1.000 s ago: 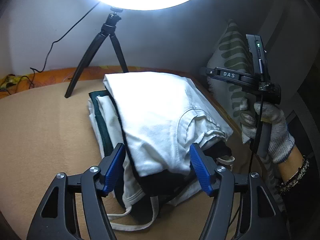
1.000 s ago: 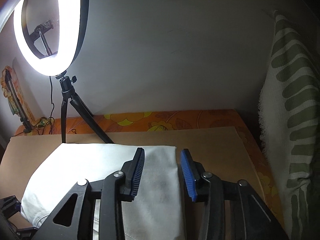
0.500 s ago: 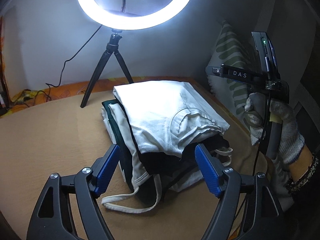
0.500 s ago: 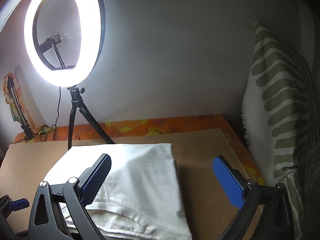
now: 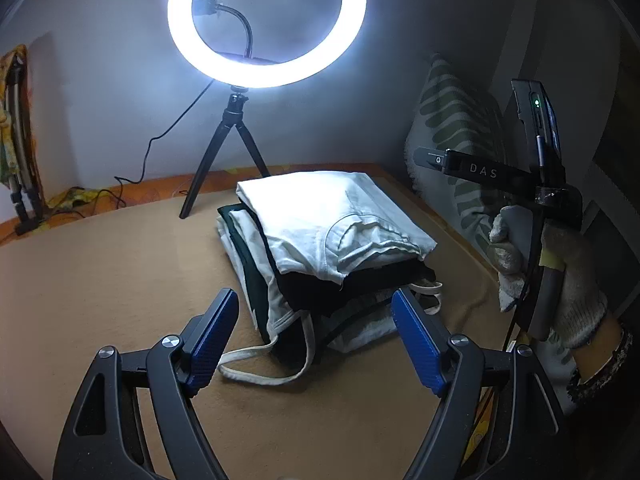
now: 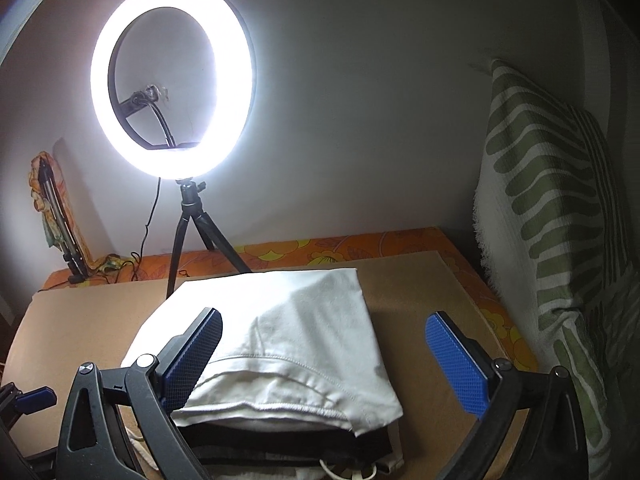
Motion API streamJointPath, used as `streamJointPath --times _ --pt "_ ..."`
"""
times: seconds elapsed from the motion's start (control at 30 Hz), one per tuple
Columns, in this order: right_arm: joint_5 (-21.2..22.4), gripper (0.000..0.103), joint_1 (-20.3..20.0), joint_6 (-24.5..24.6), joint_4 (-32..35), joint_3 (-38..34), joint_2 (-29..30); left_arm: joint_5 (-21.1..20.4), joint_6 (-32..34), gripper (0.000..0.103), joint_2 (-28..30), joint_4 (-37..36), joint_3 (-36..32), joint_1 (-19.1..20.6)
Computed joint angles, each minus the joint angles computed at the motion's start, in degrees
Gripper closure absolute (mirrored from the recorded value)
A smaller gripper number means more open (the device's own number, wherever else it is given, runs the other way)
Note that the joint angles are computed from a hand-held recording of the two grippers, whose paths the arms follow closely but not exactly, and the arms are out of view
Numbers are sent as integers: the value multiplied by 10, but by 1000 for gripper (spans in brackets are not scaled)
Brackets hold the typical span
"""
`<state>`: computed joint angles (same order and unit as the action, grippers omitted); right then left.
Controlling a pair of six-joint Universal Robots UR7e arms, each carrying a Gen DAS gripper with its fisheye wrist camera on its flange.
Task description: Fold small clothes
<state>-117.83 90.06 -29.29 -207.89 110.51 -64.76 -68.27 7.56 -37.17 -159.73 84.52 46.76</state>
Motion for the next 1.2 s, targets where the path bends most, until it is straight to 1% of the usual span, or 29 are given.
streamJointPath --times 0.13,0.3,0.5,0.67,0.73,0.8,0.93,1.03,1.1,1.2 --pt "-10 0 10 -4 -24 22 -4 1 2 24 -16 -13 22 -5" --pt "-14 0 25 11 -50 62 -15 4 11 24 -39 -35 58 -13" --pt "-39 0 50 -17 -105 97 -5 8 31 24 -71 -75 108 -25" --pt "-48 0 67 -11 -133 127 -1 9 45 24 -99 -108 153 -32" --pt "-51 0 72 -11 -143 135 4 12 50 20 -106 -124 169 -35" --pt "-53 0 78 -7 -161 146 9 15 54 19 -114 -136 184 -37" --pt "-54 0 82 9 -186 161 23 14 55 19 -126 -144 204 -36" --pt "-59 0 86 4 -211 166 38 23 61 19 -132 -151 216 -36" --pt "-60 0 88 1 -232 168 51 26 61 19 -136 -145 221 -34" --pt "-62 0 89 9 -245 173 60 39 56 19 -139 -131 226 -34"
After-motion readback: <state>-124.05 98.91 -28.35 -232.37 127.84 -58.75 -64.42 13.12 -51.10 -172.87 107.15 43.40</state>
